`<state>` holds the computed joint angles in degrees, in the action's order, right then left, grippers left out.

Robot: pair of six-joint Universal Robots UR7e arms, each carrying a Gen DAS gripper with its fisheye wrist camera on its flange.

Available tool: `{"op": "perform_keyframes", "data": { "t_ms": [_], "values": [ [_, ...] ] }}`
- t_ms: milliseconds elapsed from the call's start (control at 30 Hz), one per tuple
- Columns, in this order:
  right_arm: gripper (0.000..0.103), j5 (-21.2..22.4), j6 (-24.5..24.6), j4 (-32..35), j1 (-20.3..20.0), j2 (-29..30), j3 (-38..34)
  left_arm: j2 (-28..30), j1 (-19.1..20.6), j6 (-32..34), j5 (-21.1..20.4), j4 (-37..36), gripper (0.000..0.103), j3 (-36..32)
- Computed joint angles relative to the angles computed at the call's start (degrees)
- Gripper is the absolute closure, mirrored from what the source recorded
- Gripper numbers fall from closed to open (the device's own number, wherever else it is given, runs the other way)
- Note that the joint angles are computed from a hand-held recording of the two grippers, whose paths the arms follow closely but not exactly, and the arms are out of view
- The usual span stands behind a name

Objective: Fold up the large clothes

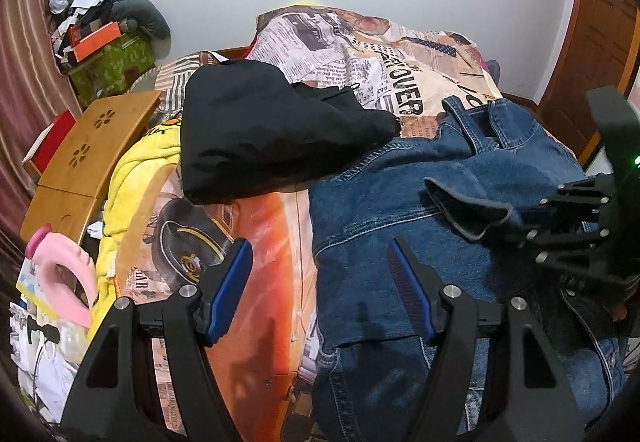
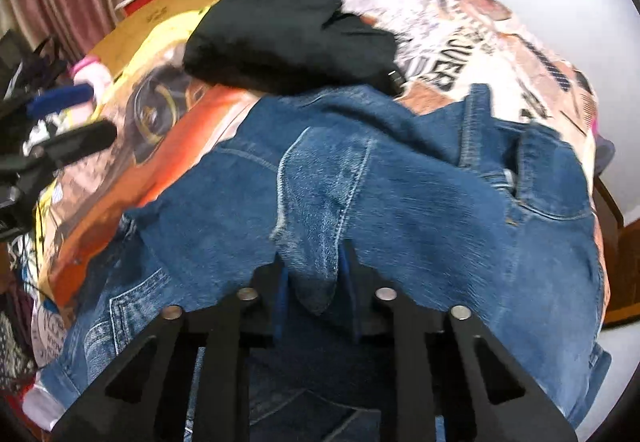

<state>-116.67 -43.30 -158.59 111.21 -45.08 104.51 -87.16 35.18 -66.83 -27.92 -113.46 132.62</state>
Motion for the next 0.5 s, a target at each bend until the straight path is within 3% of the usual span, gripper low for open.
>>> {"op": "perform_keyframes", "data": {
  "t_ms": [500],
  "values": [
    [0.091, 11.30, 7.92, -14.85, -3.29, -14.74, 4.77, 4.57, -0.14, 4.10, -0.61, -5.19, 0.034, -2.48]
  ]
}}
